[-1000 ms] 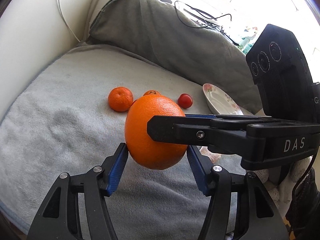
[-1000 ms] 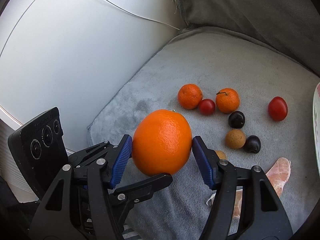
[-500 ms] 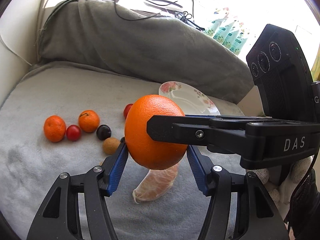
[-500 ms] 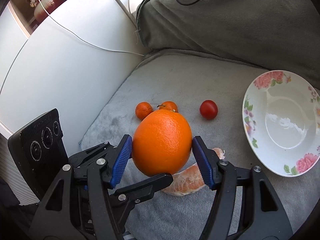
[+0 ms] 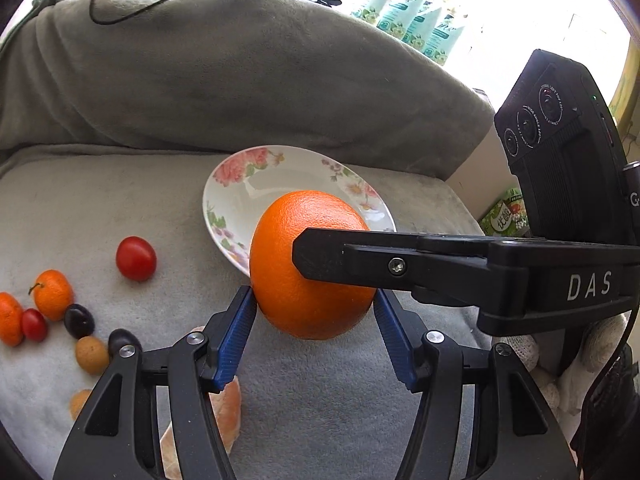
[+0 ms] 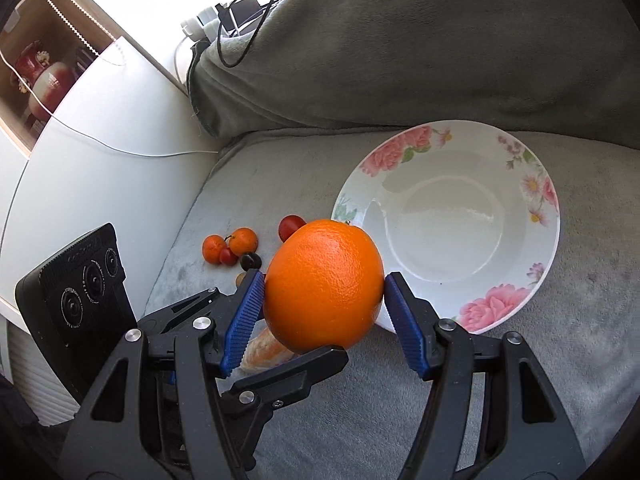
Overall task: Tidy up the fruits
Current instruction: 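Lower the orange onto the plate and open the right gripper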
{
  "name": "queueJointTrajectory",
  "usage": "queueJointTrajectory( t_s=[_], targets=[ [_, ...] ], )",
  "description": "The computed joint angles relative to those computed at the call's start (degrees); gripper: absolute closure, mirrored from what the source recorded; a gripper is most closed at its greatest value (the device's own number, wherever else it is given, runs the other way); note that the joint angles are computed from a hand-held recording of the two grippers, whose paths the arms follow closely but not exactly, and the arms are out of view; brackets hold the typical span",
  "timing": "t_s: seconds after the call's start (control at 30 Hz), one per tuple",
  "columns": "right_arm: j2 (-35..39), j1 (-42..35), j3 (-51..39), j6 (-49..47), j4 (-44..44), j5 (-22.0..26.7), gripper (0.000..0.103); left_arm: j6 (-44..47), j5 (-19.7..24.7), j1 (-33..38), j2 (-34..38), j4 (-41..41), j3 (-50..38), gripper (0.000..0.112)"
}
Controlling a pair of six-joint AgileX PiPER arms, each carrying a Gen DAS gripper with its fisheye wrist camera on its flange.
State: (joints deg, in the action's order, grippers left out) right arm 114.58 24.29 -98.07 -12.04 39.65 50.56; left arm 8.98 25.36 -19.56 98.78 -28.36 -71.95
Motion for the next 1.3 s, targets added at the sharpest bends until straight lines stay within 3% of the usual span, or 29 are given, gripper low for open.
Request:
queueJointTrajectory(
  t_s=[0.33, 0.43, 0.77, 1.13, 1.3],
  targets=[
    [-0.2, -4.4, 2.9, -2.6, 3.0, 0.2, 0.038, -2.8, 5.4, -0.7, 6.6, 3.4, -9.7, 0.052],
    [-1.6, -4.3, 4.6, -0.9, 1.4, -3.4, 0.038, -2.4, 6.3, -0.6, 6.7, 4.4, -10.3, 0.054],
    [-8.1, -4.6, 10.9, 3.8, -3.0, -10.0, 0.037, 1.6, 3.4, 1.2, -0.3, 2.3, -3.3, 0.054],
    [-16.5, -1.4, 19.9, 9.8, -9.1, -17.4, 0.023, 1.9, 0.9, 2.4, -6.9, 3.8, 3.5, 0.054],
    [-19.2, 1.1, 22.4, 15.2, -15.4, -19.9, 0.02, 5.8, -1.3, 3.8, -10.3, 0.6, 7.4, 0.052]
  ],
)
